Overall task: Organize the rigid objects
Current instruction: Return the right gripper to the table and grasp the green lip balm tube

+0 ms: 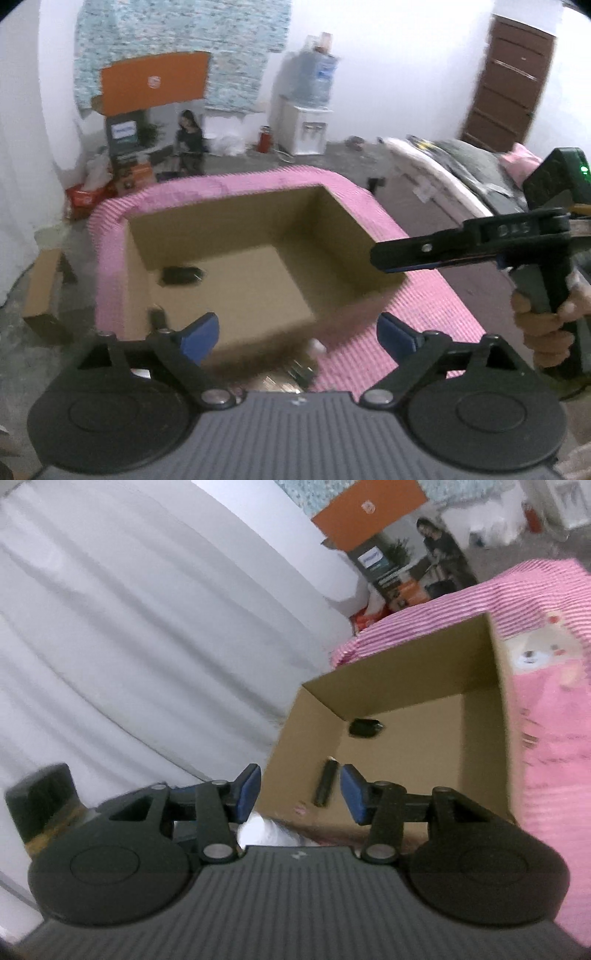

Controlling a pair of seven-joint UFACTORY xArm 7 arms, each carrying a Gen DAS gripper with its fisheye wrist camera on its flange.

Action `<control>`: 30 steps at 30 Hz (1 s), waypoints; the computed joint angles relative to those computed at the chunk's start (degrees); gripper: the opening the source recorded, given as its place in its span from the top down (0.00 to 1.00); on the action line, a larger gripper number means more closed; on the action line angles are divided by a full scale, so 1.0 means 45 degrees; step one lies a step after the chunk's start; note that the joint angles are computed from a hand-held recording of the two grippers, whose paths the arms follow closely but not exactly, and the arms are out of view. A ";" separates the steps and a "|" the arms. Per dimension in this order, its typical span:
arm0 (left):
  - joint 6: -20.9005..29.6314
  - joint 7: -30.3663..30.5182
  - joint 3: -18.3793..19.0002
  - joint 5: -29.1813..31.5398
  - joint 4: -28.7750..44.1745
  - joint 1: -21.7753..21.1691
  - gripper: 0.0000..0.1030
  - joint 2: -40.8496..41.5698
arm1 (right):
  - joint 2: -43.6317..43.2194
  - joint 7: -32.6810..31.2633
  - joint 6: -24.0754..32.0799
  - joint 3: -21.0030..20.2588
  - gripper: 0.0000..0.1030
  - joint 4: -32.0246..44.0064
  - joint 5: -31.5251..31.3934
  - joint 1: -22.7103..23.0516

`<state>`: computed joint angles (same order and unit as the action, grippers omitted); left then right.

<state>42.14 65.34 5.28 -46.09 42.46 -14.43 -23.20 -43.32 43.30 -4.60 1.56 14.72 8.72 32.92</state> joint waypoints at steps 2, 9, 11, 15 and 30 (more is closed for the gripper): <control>0.0315 0.0182 0.0013 0.0031 -0.0638 -0.0058 0.08 -0.0437 | -0.0700 0.0675 0.0439 0.1204 0.53 -0.0696 0.0103 -0.0605; -0.1405 0.1006 -0.0447 -0.0301 -0.2937 -0.0869 0.08 -0.0939 | 0.0743 0.3146 0.0035 0.3385 0.53 -0.1725 -0.0141 -0.1174; -0.1957 0.1269 -0.0501 -0.0443 -0.3249 -0.1260 0.08 -0.0596 | 0.1241 0.3743 0.0294 0.4150 0.53 -0.1595 -0.0408 -0.1620; -0.3337 0.2005 -0.0561 -0.1116 -0.3654 -0.1994 0.10 0.0194 | 0.2644 0.3984 0.0829 0.4848 0.54 -0.0744 -0.1443 -0.2580; -0.3792 0.4302 -0.0891 -0.3036 -0.3374 -0.2097 0.30 0.1454 | 0.5707 0.3579 0.2881 0.5449 0.85 0.2036 -0.5025 -0.4000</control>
